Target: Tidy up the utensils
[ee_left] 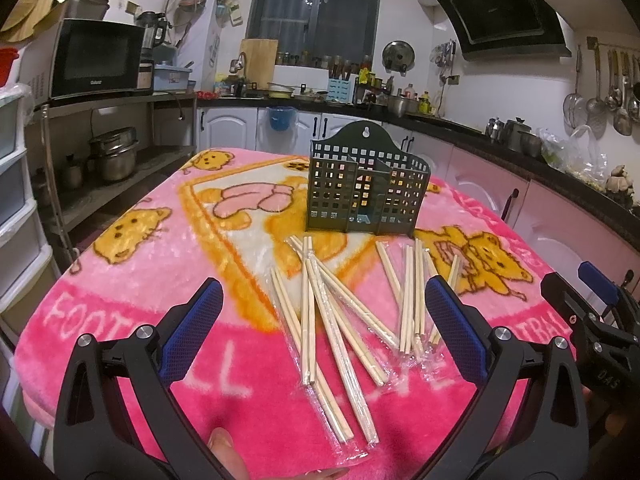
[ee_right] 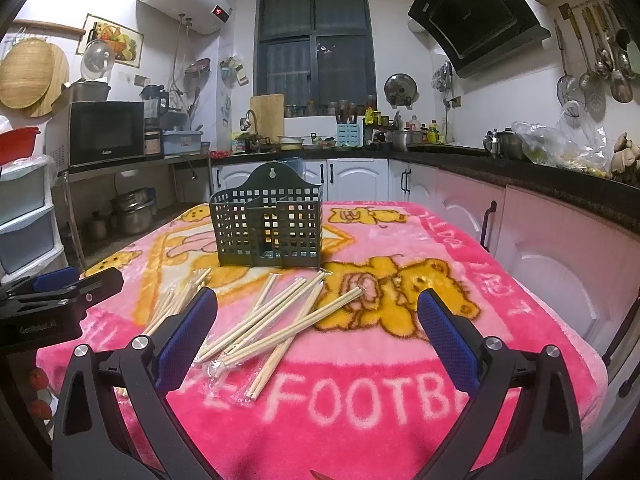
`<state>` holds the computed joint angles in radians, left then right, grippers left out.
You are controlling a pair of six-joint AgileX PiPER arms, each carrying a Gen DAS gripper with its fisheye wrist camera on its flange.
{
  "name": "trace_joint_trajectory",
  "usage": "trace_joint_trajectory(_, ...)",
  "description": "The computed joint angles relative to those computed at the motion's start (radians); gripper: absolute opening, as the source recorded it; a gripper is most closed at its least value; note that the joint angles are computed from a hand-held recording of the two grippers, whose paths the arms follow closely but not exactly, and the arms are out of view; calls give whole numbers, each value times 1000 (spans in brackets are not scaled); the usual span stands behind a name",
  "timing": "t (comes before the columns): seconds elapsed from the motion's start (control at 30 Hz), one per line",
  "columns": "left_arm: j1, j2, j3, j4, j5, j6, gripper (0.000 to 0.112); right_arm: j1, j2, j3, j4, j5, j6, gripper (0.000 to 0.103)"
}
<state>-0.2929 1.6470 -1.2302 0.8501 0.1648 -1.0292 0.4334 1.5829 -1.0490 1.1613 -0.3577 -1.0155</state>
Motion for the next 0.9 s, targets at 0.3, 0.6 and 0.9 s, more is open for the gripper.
trace_joint_trajectory(0.3,5,-3,4,1,-7,4,94,-3,-5,8,-30,-5,32,97)
trace_joint_trajectory(0.6,1,-3,3,12,-3,-9,94,2,-7,13,-37,-11,40,97)
trace_joint_trajectory(0.9,1,-4,5,18,-6,-15,94,4,-11,13,-18,-11,22,97)
